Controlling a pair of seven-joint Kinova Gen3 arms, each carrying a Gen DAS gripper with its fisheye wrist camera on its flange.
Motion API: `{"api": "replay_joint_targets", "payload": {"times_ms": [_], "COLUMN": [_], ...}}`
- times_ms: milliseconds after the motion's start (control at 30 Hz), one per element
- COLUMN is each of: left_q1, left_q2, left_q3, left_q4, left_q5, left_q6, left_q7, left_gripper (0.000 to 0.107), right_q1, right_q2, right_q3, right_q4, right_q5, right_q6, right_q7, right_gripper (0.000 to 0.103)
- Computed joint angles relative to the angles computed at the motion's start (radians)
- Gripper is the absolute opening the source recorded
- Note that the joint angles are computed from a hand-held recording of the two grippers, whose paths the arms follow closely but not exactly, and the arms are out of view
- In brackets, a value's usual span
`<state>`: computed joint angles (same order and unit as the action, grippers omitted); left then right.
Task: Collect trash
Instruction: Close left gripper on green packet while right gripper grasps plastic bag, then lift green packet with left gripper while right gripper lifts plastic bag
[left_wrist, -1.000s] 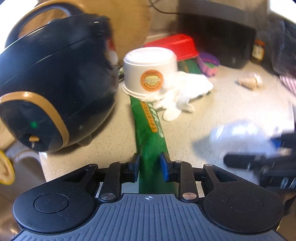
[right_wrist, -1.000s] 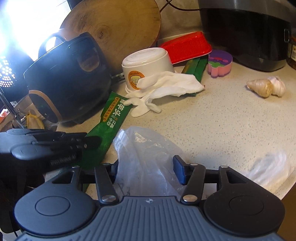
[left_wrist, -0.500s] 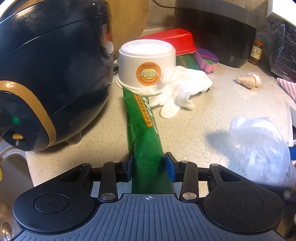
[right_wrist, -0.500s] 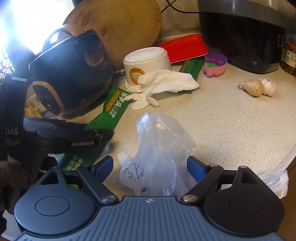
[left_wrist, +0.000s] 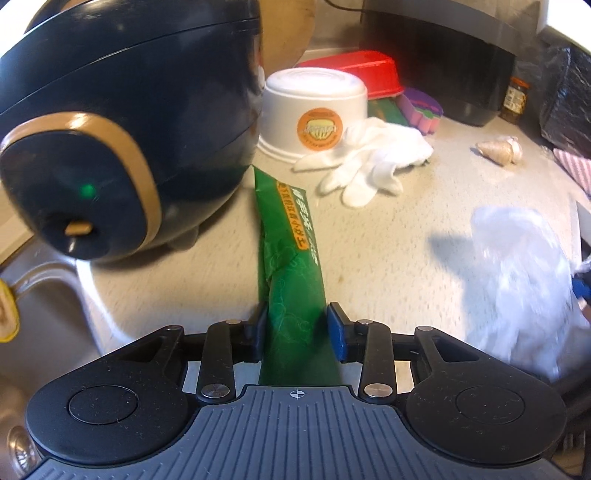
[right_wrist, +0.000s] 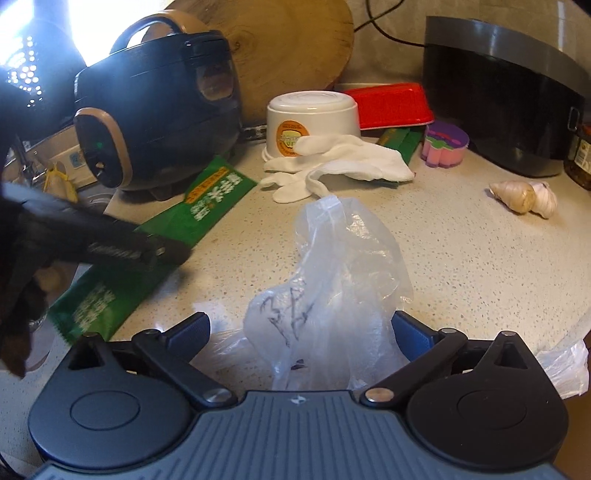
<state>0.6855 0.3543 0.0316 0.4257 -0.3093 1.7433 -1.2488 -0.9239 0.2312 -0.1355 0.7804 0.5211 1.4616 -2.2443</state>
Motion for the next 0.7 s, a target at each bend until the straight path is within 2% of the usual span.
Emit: {"api": "replay_joint_targets", "payload": {"times_ms": [100,200,433,500,533,567,633,700], "left_q1": [0.006,0.008,0.013,0.013,0.010,0.004,-0.007,-0.016], "left_q2": [0.009,0.011,-0.026,-0.032,-0.037,-0.044,-0.054,-0.061], "left_q3": [-0.004,-0.008,0.001,0.007,0.011,0.015,0.023,0.031], "left_q4": [-0.031,-0.039,0.038,0.047,0.056,0.067,0.083,0.092], "left_q5": [-0.001,0.005,-0.007,-0.013,-0.012,-0.007,0.001,0.008], "left_q6": [0.036,0.048,-0.001,-0.005,-0.011,-0.019,-0.029,-0.035], "left_q7": [0.011,0.025,0.039,0.037,0.041,0.044,0.054,0.060], "left_gripper": [0.039,0.039,0.039,0.039,0.039,0.039,0.039,0.039], "right_q1": [0.036,0.060,0.043,0.059,0.063,0.063,0.072,0.073], "right_q2": [0.012,0.045,0.131,0.139,0.143,0.152,0.186,0.190], "right_q3": [0.006,0.009,0.058,0.069,0.076,0.084,0.098,0.122], "right_q4": [-0.032,-0.115,-0.292,-0.306,-0.312,-0.328,-0.404,-0.432], "right_q5": [-0.056,-0.112,-0.166,-0.205,-0.216,-0.221,-0.239,-0.246], "right_q6": [0.019,0.080,0.215,0.200,0.191,0.188,0.195,0.158], "right_q7": [-0.008,0.054,0.190,0.192,0.183,0.175,0.167,0.133], "right_gripper": [0.103,0.103,0.103,0.103,0.101,0.091,0.080,0.079]}}
